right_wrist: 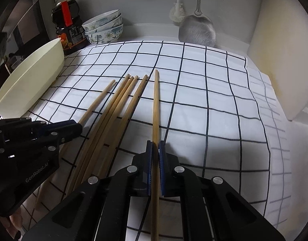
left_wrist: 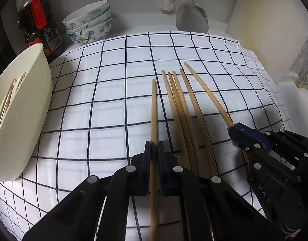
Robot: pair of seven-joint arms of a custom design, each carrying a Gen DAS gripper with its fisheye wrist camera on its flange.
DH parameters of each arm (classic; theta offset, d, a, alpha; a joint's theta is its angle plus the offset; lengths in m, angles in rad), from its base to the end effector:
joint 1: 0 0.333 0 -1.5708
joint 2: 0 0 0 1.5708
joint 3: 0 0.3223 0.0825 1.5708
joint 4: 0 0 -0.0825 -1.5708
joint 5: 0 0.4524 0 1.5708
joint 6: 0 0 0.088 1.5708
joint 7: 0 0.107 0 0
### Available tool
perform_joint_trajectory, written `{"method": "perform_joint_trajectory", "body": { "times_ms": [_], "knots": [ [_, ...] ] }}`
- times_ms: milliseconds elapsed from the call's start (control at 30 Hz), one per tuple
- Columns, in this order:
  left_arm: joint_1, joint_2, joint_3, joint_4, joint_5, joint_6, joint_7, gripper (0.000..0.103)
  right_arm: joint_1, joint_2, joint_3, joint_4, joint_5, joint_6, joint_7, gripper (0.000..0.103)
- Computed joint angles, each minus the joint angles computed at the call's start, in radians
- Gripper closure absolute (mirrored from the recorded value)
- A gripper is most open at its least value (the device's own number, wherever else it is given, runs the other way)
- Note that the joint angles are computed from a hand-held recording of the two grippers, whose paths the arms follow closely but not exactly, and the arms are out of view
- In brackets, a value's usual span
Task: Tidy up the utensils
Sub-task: 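Lift both held chopsticks and carry them over the white basin, then open the left tool to drop its chopstick while the right tool releases its own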
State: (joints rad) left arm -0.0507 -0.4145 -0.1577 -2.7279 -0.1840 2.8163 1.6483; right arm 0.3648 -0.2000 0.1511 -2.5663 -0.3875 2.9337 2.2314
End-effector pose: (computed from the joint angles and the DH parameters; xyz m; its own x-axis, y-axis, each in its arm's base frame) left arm 0.4556 -0.0828 0.3625 -0.1378 -0.9898 0.0347 -0.8708 0.1044 -0.4804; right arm 0.4416 0.2771 0.3517 0.2336 -0.9705 -0.0605 -0.8174 -0.1623 -0.5528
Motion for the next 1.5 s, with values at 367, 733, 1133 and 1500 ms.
{"method": "perform_joint_trajectory", "body": {
  "times_ms": [367, 733, 1133, 1500],
  "knots": [
    [-0.024, -0.131, 0.059, -0.034, -0.085, -0.119, 0.078, 0.096, 0.065, -0.117, -0.030, -0.072, 0.156, -0.020, -0.042, 0.097],
    [0.079, -0.343, 0.063, -0.062, -0.044, -0.212, 0.058, 0.096, 0.138, -0.182, -0.064, -0.039, 0.235, 0.015, -0.137, 0.097],
    [0.248, -0.314, 0.220, 0.016, -0.021, -0.198, 0.246, 0.096, 0.125, 0.095, 0.086, 0.306, 0.114, 0.022, -0.009, 0.097],
    [0.303, -0.010, 0.325, 0.220, -0.186, -0.187, 0.562, 0.096, 0.253, 0.470, 0.071, 0.750, 0.002, -0.149, 0.125, 0.097]
  ]
}}
